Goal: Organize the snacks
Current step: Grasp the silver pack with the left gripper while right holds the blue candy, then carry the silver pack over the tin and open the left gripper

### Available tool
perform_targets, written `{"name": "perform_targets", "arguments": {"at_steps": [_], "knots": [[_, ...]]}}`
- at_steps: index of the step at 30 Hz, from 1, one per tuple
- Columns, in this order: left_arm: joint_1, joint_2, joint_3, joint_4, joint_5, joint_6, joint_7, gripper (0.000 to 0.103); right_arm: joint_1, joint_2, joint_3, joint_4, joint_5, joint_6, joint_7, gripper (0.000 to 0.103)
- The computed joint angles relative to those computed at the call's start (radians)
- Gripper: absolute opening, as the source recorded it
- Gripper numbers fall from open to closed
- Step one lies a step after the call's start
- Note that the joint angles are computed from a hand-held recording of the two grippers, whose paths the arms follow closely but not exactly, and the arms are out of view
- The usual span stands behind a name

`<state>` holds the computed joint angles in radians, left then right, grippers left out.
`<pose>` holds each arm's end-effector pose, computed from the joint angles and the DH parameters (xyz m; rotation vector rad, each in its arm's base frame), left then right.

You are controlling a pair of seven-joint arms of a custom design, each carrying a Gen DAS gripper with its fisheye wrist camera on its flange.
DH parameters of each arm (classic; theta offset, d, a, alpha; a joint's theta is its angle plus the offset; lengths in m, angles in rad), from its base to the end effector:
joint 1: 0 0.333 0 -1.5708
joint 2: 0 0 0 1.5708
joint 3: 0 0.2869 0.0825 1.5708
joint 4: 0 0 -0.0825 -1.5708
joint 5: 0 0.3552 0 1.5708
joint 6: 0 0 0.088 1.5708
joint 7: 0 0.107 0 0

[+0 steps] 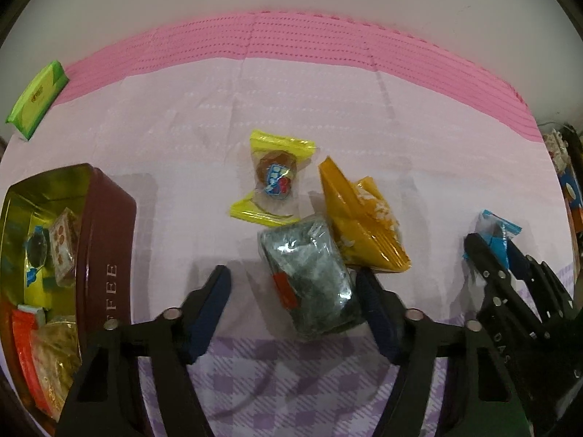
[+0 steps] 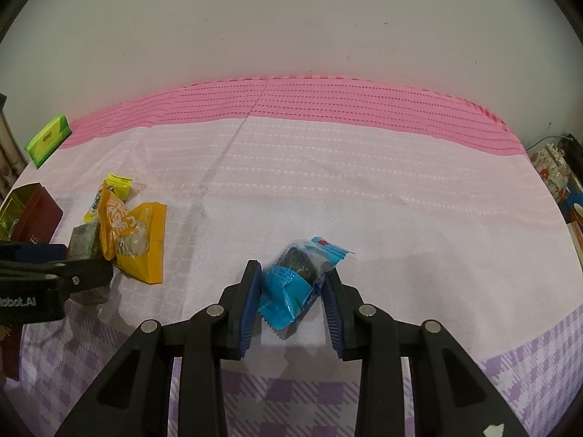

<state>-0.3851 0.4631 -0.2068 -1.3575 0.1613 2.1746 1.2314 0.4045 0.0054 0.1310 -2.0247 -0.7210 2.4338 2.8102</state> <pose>0.5872 -0.3535 0.4803 -1.7610 2.3426 -0.4830 0.4845 0.2853 0.4727 -1.6127 2.0550 -0.7141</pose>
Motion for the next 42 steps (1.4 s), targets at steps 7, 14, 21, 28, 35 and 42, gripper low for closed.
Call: {"name": "perform_targets", "arguments": {"at_steps": [7,14,21,28,35,42], "knots": [[0.008,-0.032,0.006,-0.053,0.030,0.037,0.018,0.040,0.001,0.002,-0.001,0.002,0.001,0.000,-0.004,0.032],[0.018,-0.074,0.003,-0.109,0.034,0.044,0.027,0.036,0.001,0.001,-0.001,0.002,0.002,0.000,-0.004,0.032],[0.033,-0.137,-0.009,-0.187,0.021,0.058,0.038,0.036,0.001,0.002,-0.001,0.002,0.002,-0.001,-0.004,0.032],[0.044,-0.220,-0.019,-0.281,0.025,0.095,0.058,0.036,0.002,0.002,-0.001,0.002,0.002,-0.001,-0.004,0.032],[0.059,-0.284,-0.023,-0.319,0.005,0.109,0.057,0.036,0.002,0.002,-0.001,0.002,0.002,-0.001,-0.003,0.032],[0.097,-0.411,-0.021,-0.417,-0.022,0.120,0.036,0.036,0.002,0.002,-0.001,0.003,0.002,-0.001,-0.004,0.032]]}}
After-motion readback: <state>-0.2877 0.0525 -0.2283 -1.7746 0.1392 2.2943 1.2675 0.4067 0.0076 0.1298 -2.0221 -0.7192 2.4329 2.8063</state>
